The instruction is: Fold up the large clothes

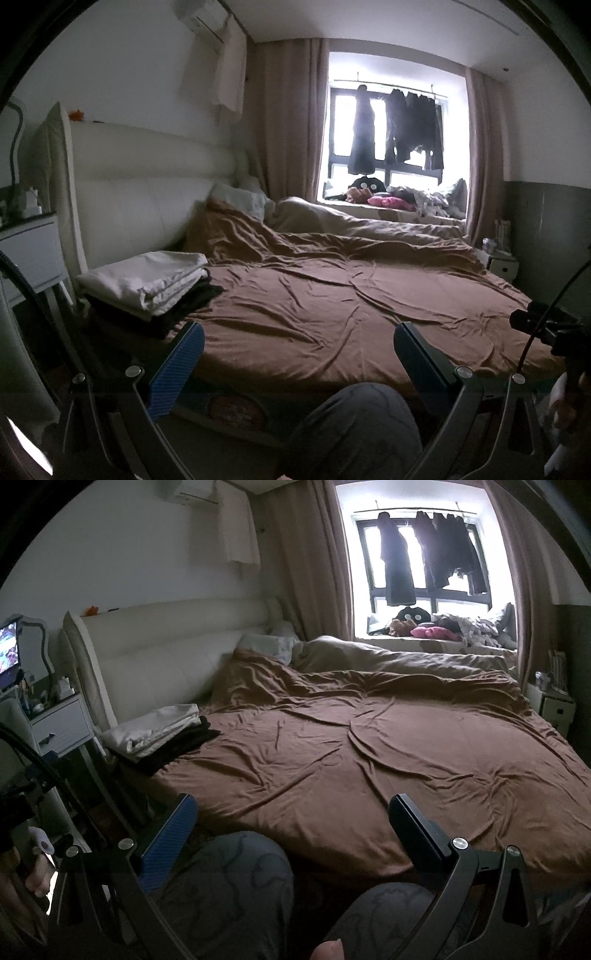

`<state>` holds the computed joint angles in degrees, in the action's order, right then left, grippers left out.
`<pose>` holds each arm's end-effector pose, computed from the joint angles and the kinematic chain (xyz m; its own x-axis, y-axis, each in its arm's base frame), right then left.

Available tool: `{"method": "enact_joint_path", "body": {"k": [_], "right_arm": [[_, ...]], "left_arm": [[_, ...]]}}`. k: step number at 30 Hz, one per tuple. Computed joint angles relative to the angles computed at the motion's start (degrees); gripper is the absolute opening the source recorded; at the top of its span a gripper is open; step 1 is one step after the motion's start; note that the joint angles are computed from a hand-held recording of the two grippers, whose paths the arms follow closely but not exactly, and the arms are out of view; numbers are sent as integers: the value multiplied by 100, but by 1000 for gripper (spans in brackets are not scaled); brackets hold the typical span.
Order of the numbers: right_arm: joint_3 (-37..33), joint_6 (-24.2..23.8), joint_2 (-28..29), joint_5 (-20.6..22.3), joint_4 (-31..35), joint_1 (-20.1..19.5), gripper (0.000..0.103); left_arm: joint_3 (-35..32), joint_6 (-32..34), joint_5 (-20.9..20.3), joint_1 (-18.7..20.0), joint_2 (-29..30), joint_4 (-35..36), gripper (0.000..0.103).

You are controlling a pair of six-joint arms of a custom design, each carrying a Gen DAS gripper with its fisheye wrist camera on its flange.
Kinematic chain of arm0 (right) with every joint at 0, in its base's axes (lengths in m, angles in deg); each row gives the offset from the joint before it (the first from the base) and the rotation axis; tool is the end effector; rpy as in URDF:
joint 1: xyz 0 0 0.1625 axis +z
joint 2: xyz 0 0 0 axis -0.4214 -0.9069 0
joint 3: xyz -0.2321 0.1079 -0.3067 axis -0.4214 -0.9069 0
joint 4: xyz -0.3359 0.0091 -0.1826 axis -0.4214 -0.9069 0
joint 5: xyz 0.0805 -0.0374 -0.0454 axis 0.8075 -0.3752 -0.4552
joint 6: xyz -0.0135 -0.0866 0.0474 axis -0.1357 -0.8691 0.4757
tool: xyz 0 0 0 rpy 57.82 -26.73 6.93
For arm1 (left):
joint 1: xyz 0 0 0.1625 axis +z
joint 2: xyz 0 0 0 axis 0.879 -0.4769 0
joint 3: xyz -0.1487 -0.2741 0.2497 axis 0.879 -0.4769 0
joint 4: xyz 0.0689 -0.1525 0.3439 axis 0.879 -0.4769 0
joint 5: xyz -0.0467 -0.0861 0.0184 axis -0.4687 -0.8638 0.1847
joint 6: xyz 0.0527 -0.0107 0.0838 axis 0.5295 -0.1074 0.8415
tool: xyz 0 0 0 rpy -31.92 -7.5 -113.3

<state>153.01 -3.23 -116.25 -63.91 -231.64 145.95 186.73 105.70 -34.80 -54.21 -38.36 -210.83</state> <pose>0.3318 -0.3140 0.1898 -0.5604 -0.7161 0.4161 -0.7896 0.3103 -0.5294 -0.1439 -0.2445 0.3131 -0.6501 -0.4658 -0.6004 0.5691 0.2251 -0.7908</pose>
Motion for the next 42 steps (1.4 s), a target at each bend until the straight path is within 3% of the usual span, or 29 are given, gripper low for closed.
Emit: {"method": "enact_joint_path", "body": {"k": [29, 42], "right_arm": [[-40, 0, -108, 196, 189, -183, 103], [-51, -47, -195, 287, 209, -342, 103]], "left_arm": [[-33, -91, 179, -132, 37, 232, 103], [-252, -145, -82, 145, 34, 466, 103]]}}
